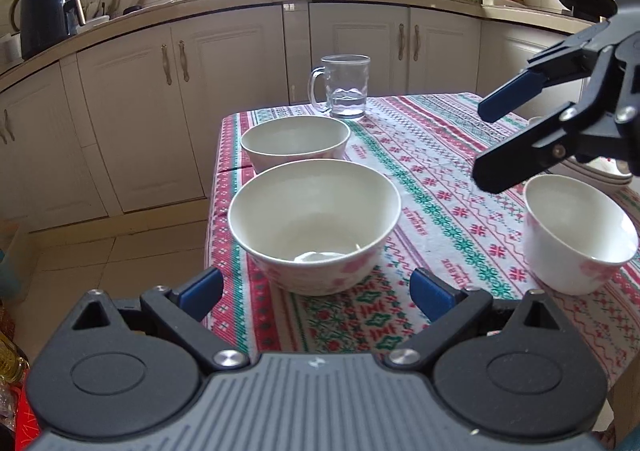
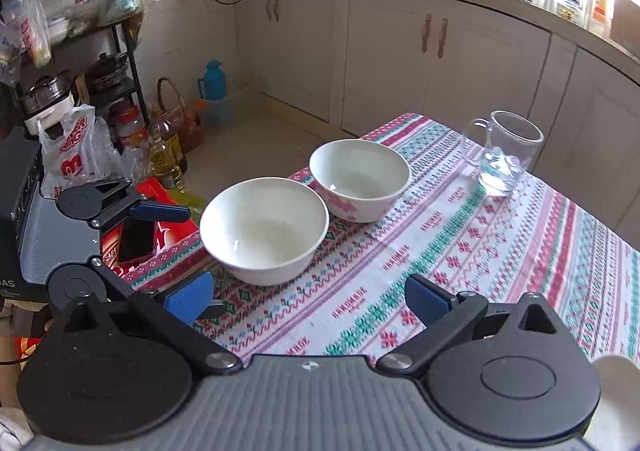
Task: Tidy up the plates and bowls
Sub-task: 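Move the right gripper to another white bowl and grip its rim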
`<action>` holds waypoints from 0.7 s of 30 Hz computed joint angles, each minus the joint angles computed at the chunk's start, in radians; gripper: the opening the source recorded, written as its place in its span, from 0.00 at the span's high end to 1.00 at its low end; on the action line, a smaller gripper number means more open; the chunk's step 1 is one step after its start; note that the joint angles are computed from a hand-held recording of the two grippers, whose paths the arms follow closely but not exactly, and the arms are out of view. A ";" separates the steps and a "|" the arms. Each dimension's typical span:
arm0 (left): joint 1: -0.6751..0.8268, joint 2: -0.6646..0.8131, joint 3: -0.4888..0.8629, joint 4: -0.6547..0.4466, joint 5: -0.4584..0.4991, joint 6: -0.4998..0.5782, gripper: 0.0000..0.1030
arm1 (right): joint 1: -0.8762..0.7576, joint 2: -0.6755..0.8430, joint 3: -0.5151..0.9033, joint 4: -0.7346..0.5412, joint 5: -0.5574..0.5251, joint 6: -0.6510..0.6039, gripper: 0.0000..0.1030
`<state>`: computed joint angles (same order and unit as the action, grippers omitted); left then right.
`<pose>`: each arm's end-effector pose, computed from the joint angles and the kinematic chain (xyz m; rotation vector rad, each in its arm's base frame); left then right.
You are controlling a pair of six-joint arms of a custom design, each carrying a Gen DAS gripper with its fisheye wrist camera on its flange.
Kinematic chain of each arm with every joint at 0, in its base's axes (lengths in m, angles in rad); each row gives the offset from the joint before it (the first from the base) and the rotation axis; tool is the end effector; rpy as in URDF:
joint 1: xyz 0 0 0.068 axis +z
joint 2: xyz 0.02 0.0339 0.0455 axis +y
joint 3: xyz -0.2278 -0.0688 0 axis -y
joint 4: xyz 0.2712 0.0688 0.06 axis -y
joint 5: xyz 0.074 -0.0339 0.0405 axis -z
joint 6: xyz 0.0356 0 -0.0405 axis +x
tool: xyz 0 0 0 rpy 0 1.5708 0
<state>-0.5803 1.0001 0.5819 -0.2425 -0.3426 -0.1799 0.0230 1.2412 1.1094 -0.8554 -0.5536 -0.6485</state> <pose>0.2190 -0.1293 0.1839 0.2526 2.1728 -0.0455 0.2800 0.0252 0.2659 -0.9814 2.1925 0.4258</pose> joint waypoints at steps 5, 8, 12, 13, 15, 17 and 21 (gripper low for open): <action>0.042 0.046 0.009 0.051 0.033 0.041 0.04 | 0.079 0.088 0.051 0.037 0.048 0.039 0.00; 0.058 0.061 0.011 0.071 0.057 0.045 0.04 | 0.113 0.131 0.079 0.053 0.066 0.049 0.00; 0.066 0.101 0.023 0.111 0.066 0.067 0.04 | 0.154 0.197 0.124 0.065 0.083 0.058 0.01; 0.065 0.114 0.029 0.123 0.063 0.073 0.04 | 0.162 0.214 0.135 0.068 0.087 0.060 0.01; 0.066 0.125 0.031 0.138 0.071 0.081 0.04 | 0.172 0.246 0.155 0.069 0.089 0.067 0.02; 0.070 0.132 0.029 0.154 0.078 0.087 0.05 | 0.181 0.276 0.174 0.067 0.089 0.077 0.06; 0.089 0.126 0.026 0.162 0.109 0.091 0.06 | 0.190 0.320 0.200 0.064 0.092 0.084 0.11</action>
<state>-0.4918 1.1257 0.6076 -0.0809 -0.2339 -0.0890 0.2130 1.5609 1.3096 -0.7913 -0.4616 -0.5645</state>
